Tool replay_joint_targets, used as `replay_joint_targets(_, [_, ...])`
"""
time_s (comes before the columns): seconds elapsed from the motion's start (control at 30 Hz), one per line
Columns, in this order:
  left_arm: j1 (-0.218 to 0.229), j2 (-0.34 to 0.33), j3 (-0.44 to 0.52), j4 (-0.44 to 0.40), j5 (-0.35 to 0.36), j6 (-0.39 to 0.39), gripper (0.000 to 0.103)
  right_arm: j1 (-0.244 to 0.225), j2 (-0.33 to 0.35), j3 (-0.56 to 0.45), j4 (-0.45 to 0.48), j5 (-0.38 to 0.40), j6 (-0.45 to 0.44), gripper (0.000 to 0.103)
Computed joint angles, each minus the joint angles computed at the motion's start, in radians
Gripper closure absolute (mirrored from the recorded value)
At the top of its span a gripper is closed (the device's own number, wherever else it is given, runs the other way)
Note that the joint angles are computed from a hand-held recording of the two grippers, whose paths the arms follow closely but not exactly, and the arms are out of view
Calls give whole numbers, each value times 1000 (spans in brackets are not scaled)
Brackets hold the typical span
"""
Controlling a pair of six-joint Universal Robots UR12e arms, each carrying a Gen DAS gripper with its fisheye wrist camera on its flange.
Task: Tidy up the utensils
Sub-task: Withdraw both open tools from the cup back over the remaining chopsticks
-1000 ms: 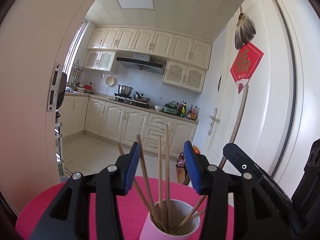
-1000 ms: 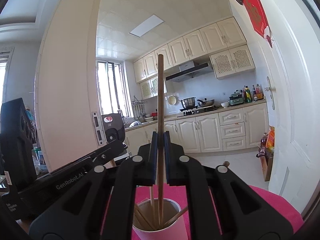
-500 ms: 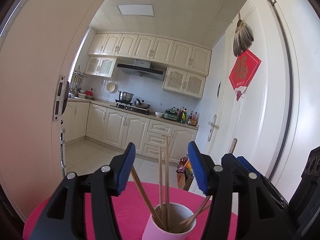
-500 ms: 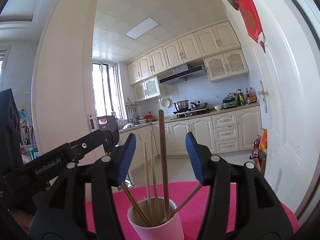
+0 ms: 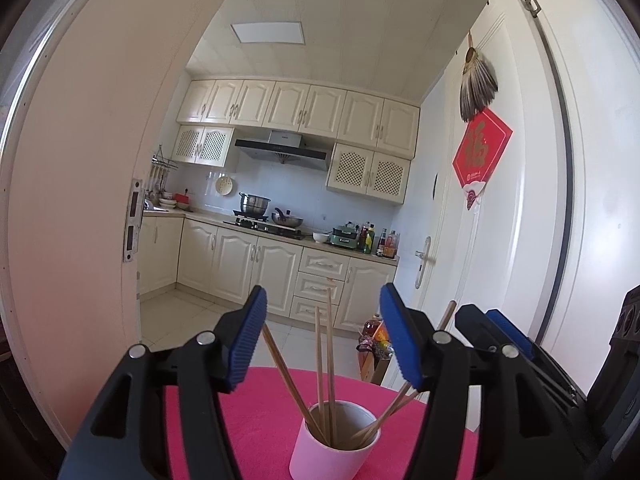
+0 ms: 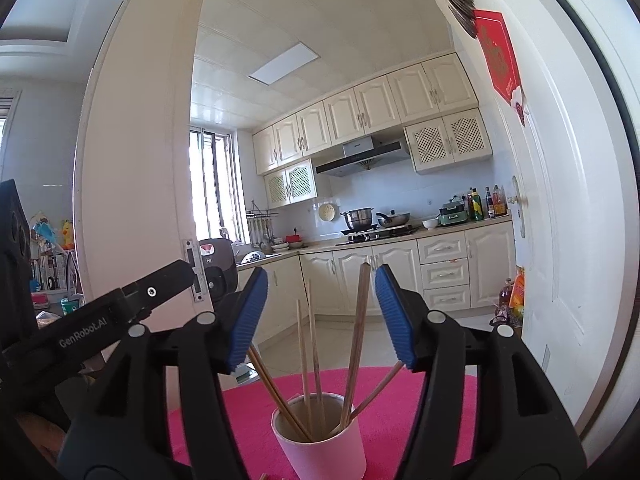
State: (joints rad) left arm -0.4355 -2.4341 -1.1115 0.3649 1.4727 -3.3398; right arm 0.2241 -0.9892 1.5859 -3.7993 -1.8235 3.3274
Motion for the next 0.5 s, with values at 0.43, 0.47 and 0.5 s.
replay_joint_targets(0.43, [-11, 98, -149, -11, 18, 63, 38, 24, -77, 93, 36, -34, -15, 40])
replay_joint_targets(0.47, [-12, 107, -162, -25, 20, 71, 37, 26, -83, 101, 46, -34, -15, 40])
replay_joint_targets(0.5, [-13, 114, -172, -45, 20, 75, 36, 27, -91, 110, 64, -34, -14, 39])
